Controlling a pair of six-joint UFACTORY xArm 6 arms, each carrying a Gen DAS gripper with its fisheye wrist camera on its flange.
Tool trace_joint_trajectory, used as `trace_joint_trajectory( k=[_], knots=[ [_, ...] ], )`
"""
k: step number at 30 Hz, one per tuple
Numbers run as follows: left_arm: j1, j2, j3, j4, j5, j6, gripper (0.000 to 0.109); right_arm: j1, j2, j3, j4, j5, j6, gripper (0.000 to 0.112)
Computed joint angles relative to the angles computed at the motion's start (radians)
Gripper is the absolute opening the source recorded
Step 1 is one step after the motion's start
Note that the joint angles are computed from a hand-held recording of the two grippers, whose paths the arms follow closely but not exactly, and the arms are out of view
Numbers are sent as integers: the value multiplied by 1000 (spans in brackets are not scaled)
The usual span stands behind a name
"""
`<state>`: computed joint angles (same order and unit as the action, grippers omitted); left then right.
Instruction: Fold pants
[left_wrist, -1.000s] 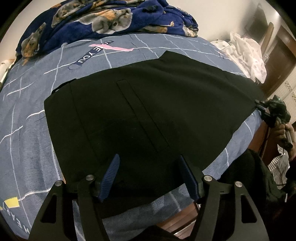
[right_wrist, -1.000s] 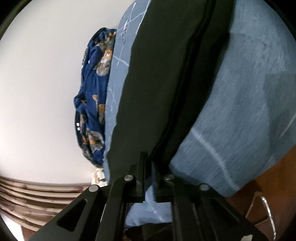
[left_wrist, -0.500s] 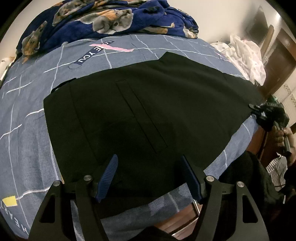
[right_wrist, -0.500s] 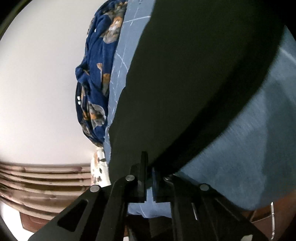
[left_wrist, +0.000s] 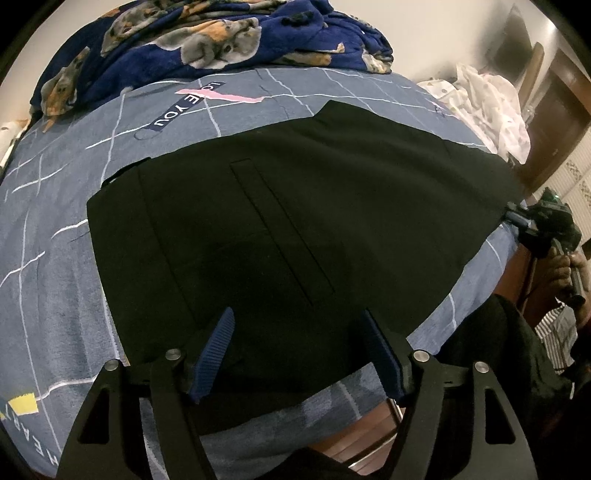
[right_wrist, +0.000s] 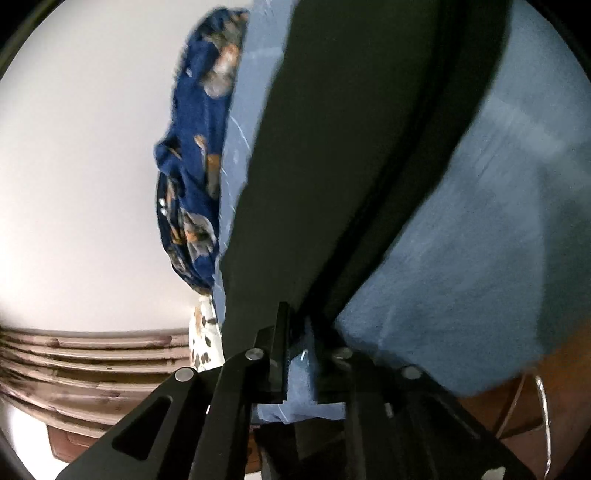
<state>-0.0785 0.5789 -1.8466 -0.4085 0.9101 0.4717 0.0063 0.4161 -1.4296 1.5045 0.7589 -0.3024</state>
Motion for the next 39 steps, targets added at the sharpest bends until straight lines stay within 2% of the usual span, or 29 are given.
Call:
trace_joint_trajectory(
  k=[2,6,9,13,19,20,22,24,27,29,31,32,39],
  knots=[
    [0,2,-3,-4,3,3,75,-21,-44,45,2,-54,-22,24],
    [-6,3,-4,11,1,5,79,-95,-93,95,51,-146,-67,28],
    [-11,0,4,21,-7,4,81,-153,-83,76,6,-211,-21,32],
    [-14,-2,9,24,-16,-2,82,-214,-48,38,-6,-249,20,32],
    [-18,7,-8,47,-4,-11,83,-276,32,-35,112,-210,-19,32],
    [-18,9,-12,49,-1,-13,83,-279,42,-50,109,-215,-21,27],
    [-20,10,-14,55,1,-17,84,-277,57,-71,31,-235,17,6],
    [-21,11,-17,61,4,-19,84,-269,50,-64,-27,-250,61,5],
    [-21,17,-25,66,9,-24,84,-261,2,-26,-83,-291,39,5],
    [-23,22,-35,74,18,-23,85,-275,4,0,-68,-273,59,1],
    [-24,25,-40,82,22,-27,85,-300,6,19,37,-232,11,1],
    [-24,24,-39,82,20,-28,85,-297,5,20,55,-240,-18,1],
    [-23,18,-25,75,9,-23,85,-292,0,18,48,-245,1,1]
  ],
)
